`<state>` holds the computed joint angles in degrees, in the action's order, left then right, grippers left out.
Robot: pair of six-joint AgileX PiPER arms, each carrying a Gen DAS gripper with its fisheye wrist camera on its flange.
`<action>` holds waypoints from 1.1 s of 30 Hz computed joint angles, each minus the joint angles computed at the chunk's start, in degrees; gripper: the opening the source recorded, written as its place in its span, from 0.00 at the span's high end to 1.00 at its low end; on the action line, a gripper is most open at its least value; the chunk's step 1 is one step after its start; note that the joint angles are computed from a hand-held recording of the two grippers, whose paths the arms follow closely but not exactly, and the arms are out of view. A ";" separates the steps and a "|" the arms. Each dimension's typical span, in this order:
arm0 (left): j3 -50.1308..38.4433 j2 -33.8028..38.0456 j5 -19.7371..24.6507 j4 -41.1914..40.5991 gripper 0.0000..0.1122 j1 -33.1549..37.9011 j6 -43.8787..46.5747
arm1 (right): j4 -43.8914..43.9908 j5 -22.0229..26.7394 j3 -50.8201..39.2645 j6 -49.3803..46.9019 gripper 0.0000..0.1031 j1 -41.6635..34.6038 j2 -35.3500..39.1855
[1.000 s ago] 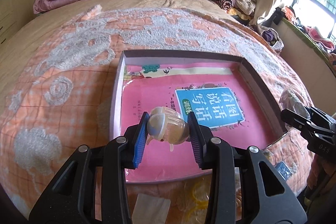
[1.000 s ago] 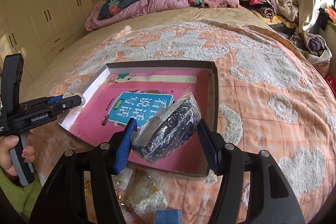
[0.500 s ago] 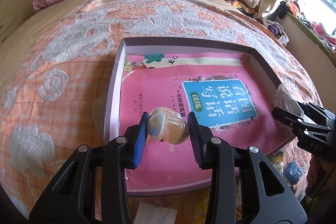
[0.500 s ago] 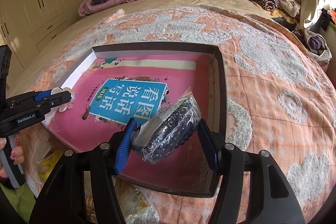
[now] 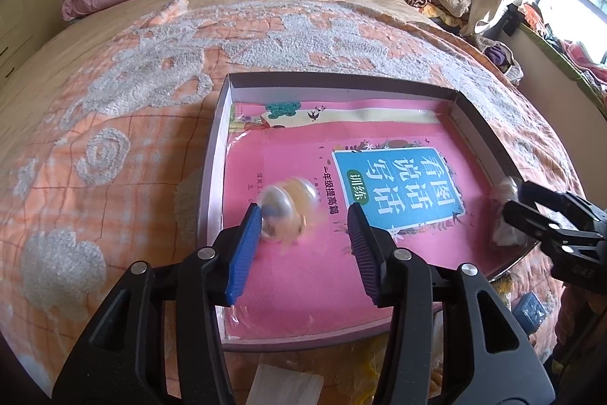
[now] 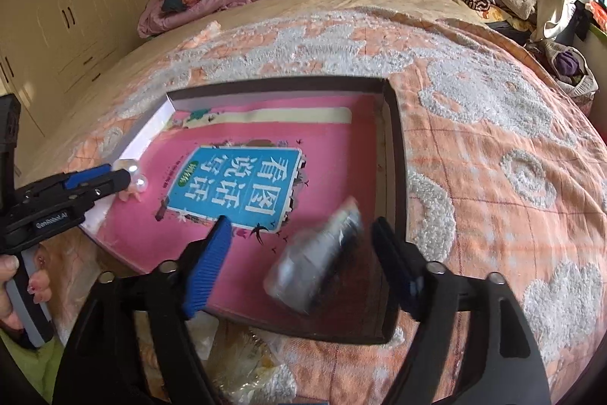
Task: Organize jewelry
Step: 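Withdraw both open tools from the box back over the jewelry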
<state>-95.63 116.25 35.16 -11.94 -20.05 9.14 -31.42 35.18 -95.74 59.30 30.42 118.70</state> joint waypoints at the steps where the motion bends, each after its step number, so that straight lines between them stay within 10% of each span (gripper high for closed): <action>1: 0.22 -0.29 -0.10 -0.04 0.59 0.03 -0.02 | -1.12 -0.43 0.99 1.31 0.18 0.32 -0.94; 13: 6.04 -7.82 -2.89 -1.61 0.22 0.66 -0.35 | -14.64 -0.37 10.04 16.12 0.04 4.98 -11.27; 33: 18.66 -22.34 -7.70 -4.94 0.17 3.14 1.80 | -24.49 4.88 16.11 25.63 0.04 13.40 -20.98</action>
